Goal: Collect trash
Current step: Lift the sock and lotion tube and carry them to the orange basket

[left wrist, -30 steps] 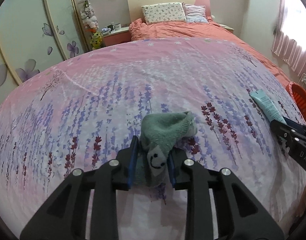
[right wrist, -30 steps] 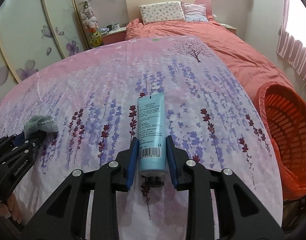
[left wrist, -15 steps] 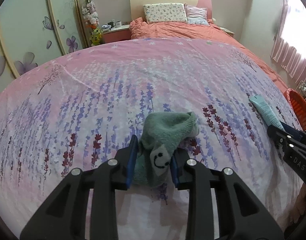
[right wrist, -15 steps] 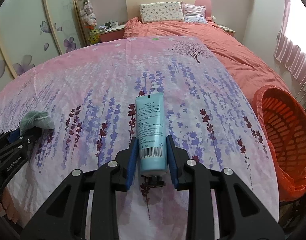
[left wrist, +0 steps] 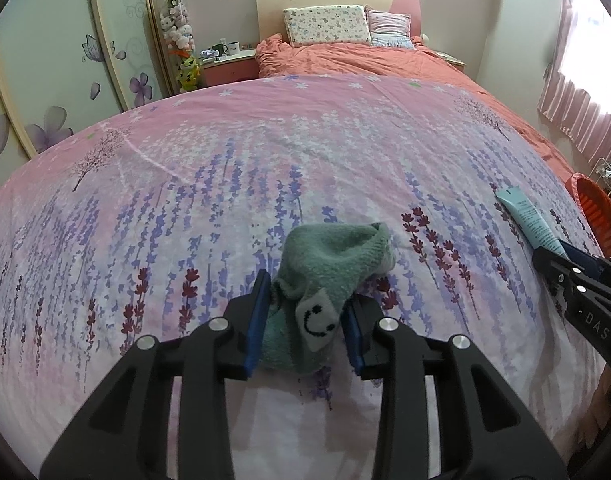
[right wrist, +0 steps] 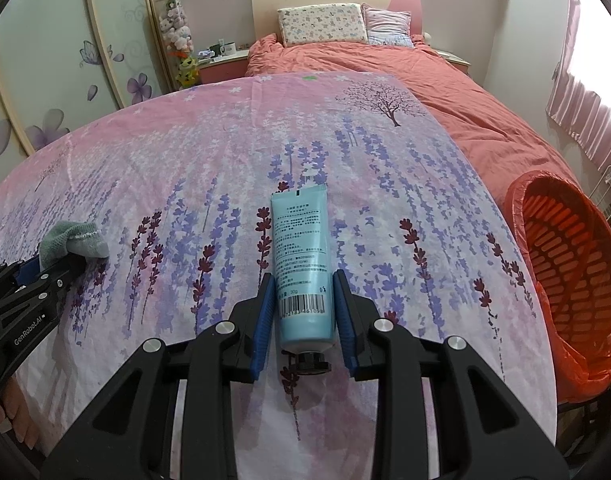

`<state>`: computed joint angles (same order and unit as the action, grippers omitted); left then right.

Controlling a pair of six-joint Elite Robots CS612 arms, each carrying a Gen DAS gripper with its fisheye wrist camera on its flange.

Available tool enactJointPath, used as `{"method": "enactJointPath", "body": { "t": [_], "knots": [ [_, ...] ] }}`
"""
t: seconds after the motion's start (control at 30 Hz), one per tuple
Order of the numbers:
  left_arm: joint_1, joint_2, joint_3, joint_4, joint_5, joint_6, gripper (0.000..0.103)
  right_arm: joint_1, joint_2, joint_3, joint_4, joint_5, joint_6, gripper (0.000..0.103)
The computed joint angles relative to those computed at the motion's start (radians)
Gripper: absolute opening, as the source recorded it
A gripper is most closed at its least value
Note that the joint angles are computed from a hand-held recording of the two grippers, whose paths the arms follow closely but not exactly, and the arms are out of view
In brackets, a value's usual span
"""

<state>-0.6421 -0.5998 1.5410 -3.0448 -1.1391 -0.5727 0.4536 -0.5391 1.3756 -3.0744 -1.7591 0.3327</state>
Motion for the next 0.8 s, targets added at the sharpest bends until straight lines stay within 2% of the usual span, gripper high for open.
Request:
{"method": "enactJointPath", "body": {
  "t": [0.8],
  "knots": [
    [-0.003,0.005,-0.009,0.013,0.009,0.003,0.036,0.003,-0.001,0.0,0.006,-0.013,-0.001,0.033]
  ]
}}
